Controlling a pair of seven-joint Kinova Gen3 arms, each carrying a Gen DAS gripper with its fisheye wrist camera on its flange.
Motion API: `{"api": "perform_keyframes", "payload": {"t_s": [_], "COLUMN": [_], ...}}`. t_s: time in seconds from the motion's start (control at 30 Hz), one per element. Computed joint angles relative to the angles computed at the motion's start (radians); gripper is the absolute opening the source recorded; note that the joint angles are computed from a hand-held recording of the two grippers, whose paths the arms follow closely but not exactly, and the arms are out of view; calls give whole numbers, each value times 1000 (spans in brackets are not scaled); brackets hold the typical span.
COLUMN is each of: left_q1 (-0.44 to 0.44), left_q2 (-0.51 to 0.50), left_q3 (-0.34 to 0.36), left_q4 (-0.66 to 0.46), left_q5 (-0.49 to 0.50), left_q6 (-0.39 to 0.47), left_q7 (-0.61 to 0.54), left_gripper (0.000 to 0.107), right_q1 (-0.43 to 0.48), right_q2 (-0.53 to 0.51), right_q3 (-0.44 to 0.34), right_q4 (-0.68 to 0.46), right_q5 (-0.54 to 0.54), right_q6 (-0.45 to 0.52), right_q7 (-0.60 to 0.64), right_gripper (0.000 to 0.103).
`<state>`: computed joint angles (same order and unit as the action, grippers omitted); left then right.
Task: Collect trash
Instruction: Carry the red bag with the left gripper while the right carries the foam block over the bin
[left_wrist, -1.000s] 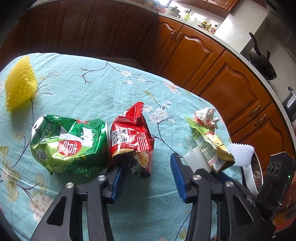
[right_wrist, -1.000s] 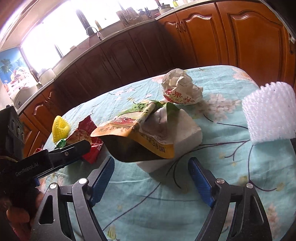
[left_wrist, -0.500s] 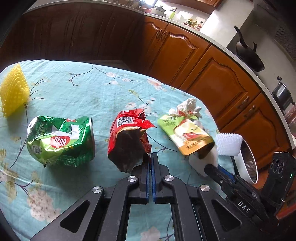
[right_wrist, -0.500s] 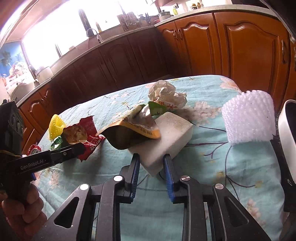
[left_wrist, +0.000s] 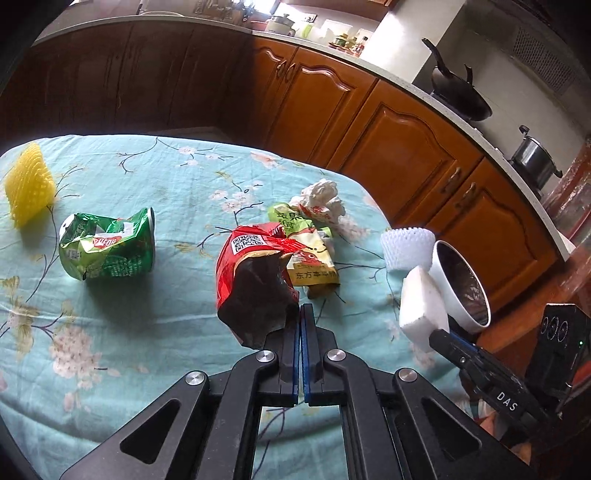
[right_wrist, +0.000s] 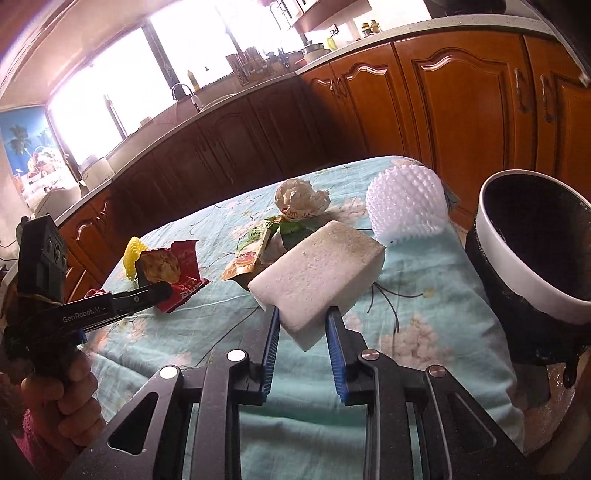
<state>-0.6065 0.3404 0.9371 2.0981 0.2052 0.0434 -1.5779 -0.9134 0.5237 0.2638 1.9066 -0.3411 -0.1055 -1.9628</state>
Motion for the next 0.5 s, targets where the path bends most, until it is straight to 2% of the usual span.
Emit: {"api": "perform_keyframes", "payload": {"t_s": [0.1,0.23,0.5], "left_q1": [-37,-31,120], "left_q2": [-15,-19,-6], "left_q3": [61,96,14], "left_q4": [9,1,-61], "left_q5": [-3,-6,31], "left_q6": [3,16,54], "left_q7": [-10,-30,-104], "left_gripper": [0,0,0], "right_q1": [-13,-37,-109], "right_q2": [-14,-43,-109], "right_q3": [12,41,147], "right_q4": [32,88,190], "right_q5": [-16,-63,-218], "right_q6": [-20,-53,-96], "right_q7": [-1,19,131], "right_gripper": [26,26,26]}}
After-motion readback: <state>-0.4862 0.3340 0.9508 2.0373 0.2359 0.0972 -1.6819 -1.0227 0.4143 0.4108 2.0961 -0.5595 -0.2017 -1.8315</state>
